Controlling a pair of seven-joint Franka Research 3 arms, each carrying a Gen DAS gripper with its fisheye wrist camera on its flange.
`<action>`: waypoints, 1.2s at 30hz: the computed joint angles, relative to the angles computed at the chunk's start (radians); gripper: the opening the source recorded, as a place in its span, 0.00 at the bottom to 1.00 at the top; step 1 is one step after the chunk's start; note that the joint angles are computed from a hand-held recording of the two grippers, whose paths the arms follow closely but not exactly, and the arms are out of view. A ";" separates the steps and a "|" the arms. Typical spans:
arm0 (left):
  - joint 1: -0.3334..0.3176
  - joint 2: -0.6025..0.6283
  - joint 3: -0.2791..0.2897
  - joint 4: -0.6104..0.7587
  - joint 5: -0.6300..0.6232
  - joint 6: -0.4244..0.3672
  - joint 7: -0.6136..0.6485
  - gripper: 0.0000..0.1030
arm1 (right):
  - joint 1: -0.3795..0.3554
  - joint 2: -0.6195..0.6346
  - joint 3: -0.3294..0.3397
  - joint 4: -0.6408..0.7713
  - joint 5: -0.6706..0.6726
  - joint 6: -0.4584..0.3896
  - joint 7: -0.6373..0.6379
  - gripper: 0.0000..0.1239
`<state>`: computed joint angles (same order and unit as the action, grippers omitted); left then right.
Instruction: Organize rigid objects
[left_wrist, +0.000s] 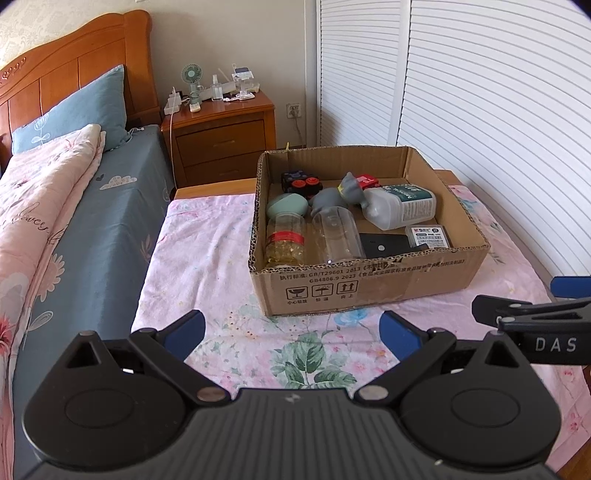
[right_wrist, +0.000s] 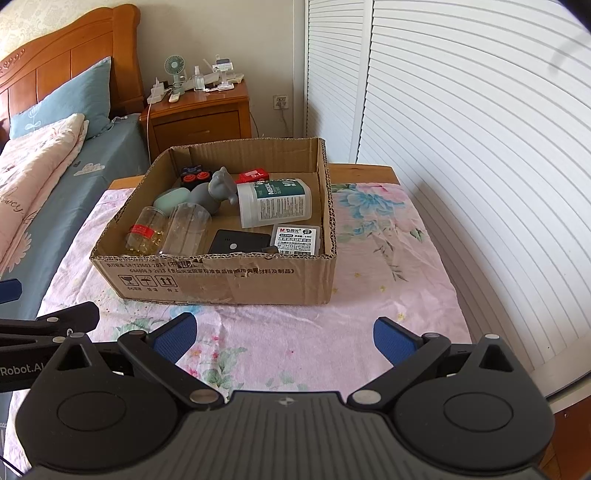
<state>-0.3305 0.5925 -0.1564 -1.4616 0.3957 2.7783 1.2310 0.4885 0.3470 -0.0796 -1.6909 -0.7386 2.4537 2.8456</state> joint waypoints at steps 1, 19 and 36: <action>0.000 0.000 0.000 0.000 0.000 0.000 0.000 0.97 | 0.000 0.000 0.000 0.000 0.000 -0.001 -0.001 0.83; -0.009 -0.003 0.009 0.004 0.014 -0.015 -0.026 0.97 | 0.002 -0.004 0.005 -0.003 -0.004 -0.020 -0.005 0.83; -0.019 -0.007 0.016 0.008 0.032 -0.032 -0.053 0.97 | 0.002 -0.007 0.006 -0.002 -0.013 -0.029 -0.003 0.83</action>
<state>-0.3498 0.5859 -0.1407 -1.4532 0.4275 2.7463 1.1779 0.4905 0.3400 -0.0732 -1.6924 -0.7514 2.4243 2.8427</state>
